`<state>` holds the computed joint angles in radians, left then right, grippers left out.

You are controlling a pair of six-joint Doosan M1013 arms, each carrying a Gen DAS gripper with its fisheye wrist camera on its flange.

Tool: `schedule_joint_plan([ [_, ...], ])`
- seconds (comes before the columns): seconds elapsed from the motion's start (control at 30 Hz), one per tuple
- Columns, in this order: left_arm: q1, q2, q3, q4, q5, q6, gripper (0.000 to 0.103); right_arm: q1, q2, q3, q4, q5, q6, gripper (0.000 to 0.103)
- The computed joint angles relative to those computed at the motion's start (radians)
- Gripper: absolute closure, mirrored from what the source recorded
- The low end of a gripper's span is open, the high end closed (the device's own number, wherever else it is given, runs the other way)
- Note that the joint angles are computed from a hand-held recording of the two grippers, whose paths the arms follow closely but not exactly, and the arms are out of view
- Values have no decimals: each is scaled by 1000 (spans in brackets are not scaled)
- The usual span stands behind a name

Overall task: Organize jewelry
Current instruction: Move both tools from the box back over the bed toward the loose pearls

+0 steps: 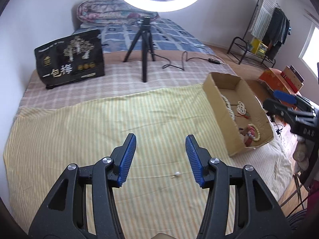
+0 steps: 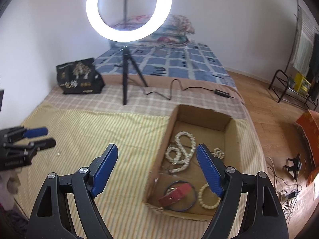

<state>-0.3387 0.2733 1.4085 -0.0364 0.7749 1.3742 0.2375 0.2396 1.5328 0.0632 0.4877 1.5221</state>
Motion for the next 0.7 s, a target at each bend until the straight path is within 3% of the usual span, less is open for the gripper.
schedule_joint_plan([
  [0.33,73,-15,40,4,23,-50,50,72,16,25,79,18,-188,22],
  [0.7,83,-6,81,-21,75,-15,50,91,53,37,221,61,-347,23],
])
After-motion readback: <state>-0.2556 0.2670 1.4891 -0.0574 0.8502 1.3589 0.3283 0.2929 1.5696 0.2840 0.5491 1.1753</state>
